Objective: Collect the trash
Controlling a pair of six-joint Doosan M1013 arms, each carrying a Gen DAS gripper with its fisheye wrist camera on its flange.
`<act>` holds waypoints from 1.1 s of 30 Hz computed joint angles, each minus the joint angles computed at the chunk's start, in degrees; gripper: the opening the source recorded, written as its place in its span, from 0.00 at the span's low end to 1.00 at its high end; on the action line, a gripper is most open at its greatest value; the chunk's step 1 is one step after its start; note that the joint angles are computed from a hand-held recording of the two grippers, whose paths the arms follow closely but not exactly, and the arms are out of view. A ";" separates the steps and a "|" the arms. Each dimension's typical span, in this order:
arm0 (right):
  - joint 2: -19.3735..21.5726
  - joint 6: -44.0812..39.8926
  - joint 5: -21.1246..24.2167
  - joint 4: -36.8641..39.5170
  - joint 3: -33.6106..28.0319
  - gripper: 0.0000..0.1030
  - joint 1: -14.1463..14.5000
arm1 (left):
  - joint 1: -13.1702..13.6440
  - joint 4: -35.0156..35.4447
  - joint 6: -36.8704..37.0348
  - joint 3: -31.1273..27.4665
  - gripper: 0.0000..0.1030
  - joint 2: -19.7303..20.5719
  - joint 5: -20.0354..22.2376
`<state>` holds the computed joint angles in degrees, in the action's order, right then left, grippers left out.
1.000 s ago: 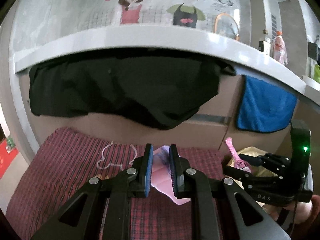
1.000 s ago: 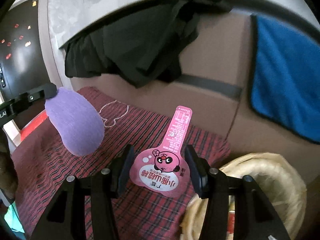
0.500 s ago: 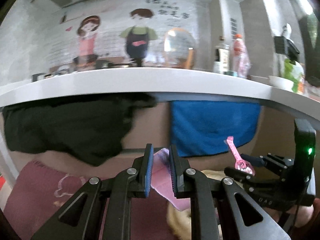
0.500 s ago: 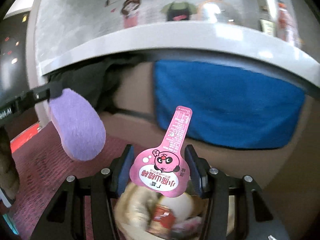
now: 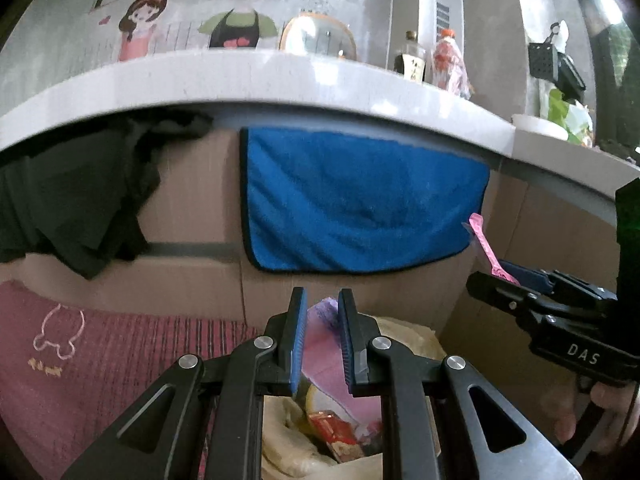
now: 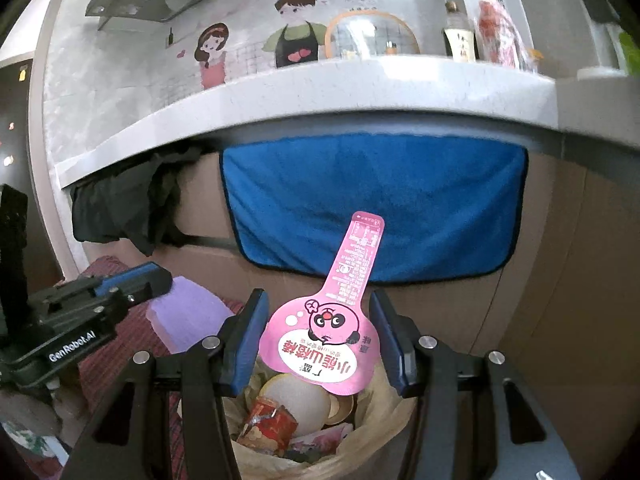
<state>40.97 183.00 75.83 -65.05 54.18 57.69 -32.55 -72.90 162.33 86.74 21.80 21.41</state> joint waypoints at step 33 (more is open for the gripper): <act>2.56 2.99 2.41 3.60 -1.68 0.50 2.07 | 1.65 17.55 -22.82 6.09 0.55 -4.38 -3.08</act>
<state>43.54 185.99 78.24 -61.45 52.50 59.76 -30.90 -55.35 139.51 92.83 17.42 18.33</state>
